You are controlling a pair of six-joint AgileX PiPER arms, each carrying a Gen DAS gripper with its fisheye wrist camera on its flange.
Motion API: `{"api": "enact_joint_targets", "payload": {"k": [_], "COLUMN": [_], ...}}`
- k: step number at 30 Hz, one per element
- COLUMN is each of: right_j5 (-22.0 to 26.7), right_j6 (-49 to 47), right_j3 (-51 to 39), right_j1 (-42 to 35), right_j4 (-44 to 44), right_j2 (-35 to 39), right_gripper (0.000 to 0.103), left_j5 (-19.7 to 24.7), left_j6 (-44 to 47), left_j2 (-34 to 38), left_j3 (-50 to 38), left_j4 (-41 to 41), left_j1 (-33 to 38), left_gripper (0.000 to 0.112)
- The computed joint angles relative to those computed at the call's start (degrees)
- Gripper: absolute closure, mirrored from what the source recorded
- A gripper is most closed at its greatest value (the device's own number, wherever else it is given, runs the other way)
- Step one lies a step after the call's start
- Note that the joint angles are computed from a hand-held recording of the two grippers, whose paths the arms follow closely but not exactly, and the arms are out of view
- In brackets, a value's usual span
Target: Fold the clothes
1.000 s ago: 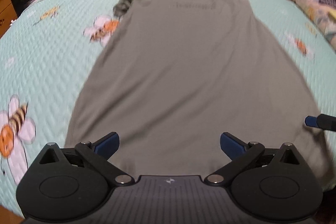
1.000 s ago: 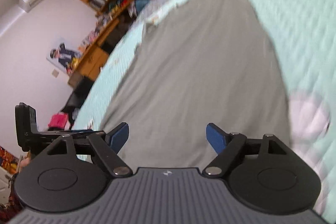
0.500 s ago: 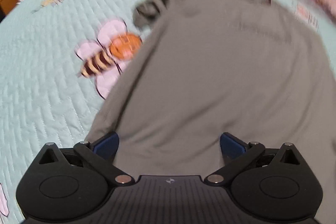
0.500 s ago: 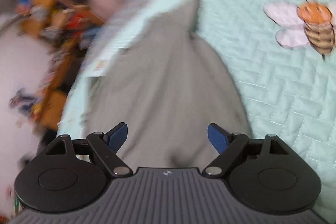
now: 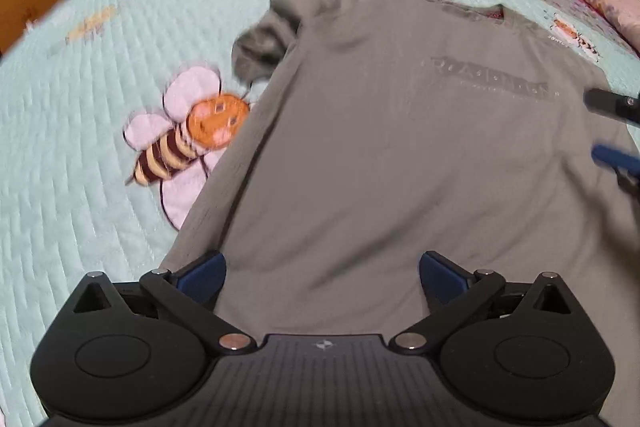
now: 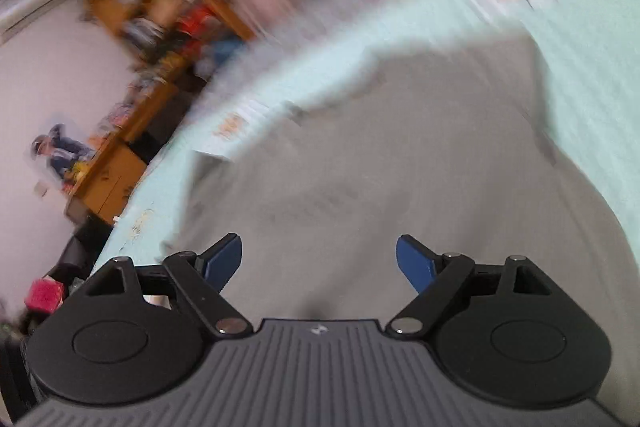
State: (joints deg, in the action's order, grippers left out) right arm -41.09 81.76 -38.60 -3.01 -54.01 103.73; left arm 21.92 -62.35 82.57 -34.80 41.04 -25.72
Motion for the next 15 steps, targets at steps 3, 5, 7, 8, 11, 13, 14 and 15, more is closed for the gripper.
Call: {"api": "enact_joint_targets", "payload": {"k": [3,5,7,8,11,13,14,15], "right_j5": [-11.9,-8.9,-3.4,-4.1,-16.5,-22.9,-23.6,-24.0], "right_j6": [1.5,5.2,16.2,22.0,25.8,24.8,25.6,26.7], "right_j3": [3.2,-0.9,-8.3,-12.0,-19.1,-22.6,-25.1,-27.8], "right_j1": [-12.0,-17.6,-20.7,-22.4,-26.6,-27.7,-27.3,-26.8], "right_j4": [0.2,-2.9,-11.3,-16.0,-20.1,-20.1,-21.0,-21.9], "right_j2": [0.8,1.7,5.0,7.9,17.5,22.3,23.9,25.5], "right_gripper": [0.018,0.018,0.017,0.016,0.017,0.017,0.017,0.017], "left_j5": [-0.8,0.8,4.6,6.8,10.6,11.3,12.0,12.8], "left_j6": [-2.1,0.3,5.1,7.1,9.4,8.4,6.9,5.9], "left_j2": [0.1,0.8,1.7,2.3,2.7,3.6,5.7,7.9], "left_j3": [0.3,-1.2,-4.5,-6.3,-10.0,-12.5,-14.7,-17.1], "left_j4": [1.8,-0.7,-6.4,-8.9,-12.8,-12.2,-10.9,-9.8], "left_j1": [0.0,-0.1,-0.3,-0.5,-2.4,-6.0,-8.3,-10.3], "left_gripper": [0.010,0.010,0.010,0.010,0.015,0.015,0.014,0.014]}}
